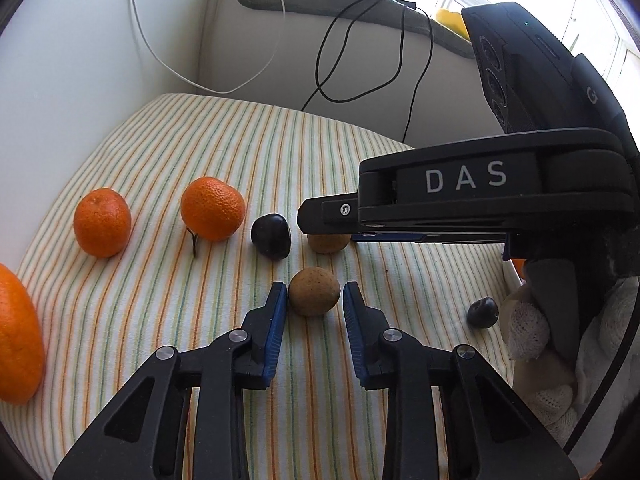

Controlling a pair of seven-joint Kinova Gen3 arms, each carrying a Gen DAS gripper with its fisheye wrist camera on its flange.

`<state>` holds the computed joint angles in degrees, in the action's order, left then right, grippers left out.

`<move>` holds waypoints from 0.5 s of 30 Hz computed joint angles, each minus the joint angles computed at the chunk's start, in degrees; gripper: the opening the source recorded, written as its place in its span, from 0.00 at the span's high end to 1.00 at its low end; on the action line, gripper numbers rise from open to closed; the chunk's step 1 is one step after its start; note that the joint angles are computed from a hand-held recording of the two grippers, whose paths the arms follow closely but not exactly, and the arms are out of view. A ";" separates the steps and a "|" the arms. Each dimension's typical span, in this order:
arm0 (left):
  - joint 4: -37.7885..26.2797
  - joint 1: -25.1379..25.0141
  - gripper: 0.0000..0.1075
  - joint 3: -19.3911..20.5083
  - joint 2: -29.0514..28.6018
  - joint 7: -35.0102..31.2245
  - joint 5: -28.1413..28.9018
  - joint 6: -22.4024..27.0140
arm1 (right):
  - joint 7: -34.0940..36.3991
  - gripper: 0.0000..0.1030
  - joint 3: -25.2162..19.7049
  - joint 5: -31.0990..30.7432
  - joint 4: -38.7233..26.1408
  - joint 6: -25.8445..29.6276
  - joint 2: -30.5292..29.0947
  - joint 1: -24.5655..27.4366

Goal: Organize fruits

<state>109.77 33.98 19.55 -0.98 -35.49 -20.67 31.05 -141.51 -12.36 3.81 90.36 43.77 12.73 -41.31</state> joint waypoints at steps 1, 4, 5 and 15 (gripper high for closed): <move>-0.13 -0.02 0.76 -0.03 0.13 -0.12 0.06 0.05 | 0.02 0.60 0.04 0.11 -0.24 0.07 0.30 -0.05; -0.40 0.14 0.76 -0.05 0.32 -0.06 -0.26 0.29 | -0.80 0.65 0.48 1.34 -1.29 1.25 1.27 -0.87; -0.39 0.16 0.76 -0.13 0.35 -0.11 -0.18 0.17 | -1.09 0.66 0.60 1.76 -1.61 1.45 1.60 -1.15; 1.23 -0.21 0.77 0.32 -1.12 1.28 -0.53 -0.82 | -1.84 0.72 0.41 1.83 0.45 -0.11 -0.56 -1.20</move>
<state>111.00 33.77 19.87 -2.10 -34.21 -21.19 30.23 -143.35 -11.95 5.63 90.81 43.66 12.17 -42.51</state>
